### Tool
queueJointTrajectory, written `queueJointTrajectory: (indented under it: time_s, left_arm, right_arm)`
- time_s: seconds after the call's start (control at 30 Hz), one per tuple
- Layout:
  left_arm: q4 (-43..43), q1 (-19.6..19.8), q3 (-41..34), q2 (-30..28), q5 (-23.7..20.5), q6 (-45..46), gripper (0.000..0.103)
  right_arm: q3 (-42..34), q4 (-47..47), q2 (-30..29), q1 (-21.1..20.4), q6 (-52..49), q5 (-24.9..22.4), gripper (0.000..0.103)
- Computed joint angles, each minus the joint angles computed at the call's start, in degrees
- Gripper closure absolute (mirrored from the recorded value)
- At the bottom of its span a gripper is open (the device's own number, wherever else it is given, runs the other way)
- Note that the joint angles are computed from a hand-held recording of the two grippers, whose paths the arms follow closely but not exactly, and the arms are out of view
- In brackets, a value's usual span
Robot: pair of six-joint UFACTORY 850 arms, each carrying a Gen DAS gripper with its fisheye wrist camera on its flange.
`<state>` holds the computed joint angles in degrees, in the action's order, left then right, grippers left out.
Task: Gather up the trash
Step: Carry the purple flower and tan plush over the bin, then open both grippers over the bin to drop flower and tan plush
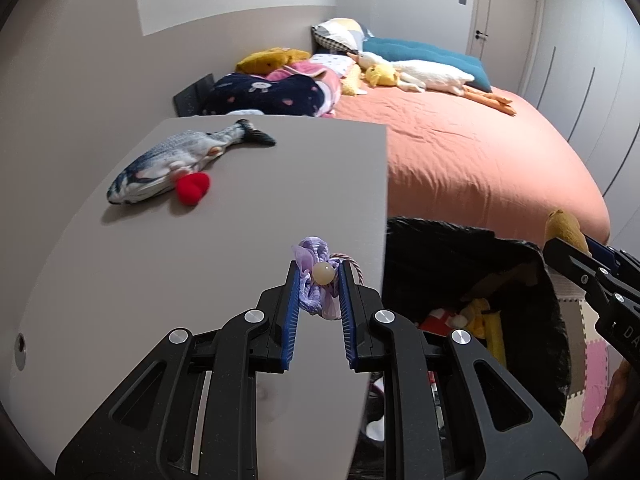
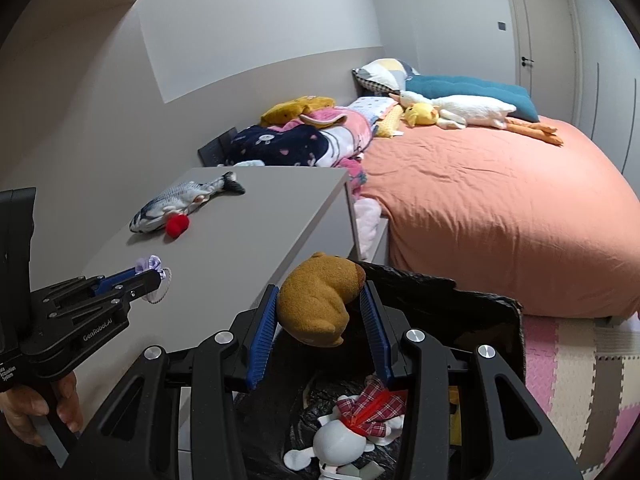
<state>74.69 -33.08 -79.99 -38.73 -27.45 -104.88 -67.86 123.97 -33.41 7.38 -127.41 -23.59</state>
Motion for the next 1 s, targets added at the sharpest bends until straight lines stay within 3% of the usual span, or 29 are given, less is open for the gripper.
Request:
queueJointTrajectory:
  time_s: [0.57,0.93,0.97,1.0]
  left_arm:
    - [-8.0,-2.9,-9.7,-6.2,2.1,12.3,0.085]
    - [-19.8,-4.1,-16.2,-10.3,5.8,27.7,0.082]
    - [-21.7,-4.1,-16.7,-10.6,6.2,30.0,0.082]
    - [-25.1,-4.1,-17.3,-11.0,6.8,33.9,0.077]
  right_arm:
    - [2.1,4.5,1.2,-4.6,-3.3,0.2,0.059]
    - [3.1,12.2,1.8,-7.7,-8.6,1.5,0.059]
    - [3.0,11.7,1.8,-7.9,-8.2,1.6,0.058]
    - [2.9,10.4,1.8,-8.3,-6.8,1.6,0.046]
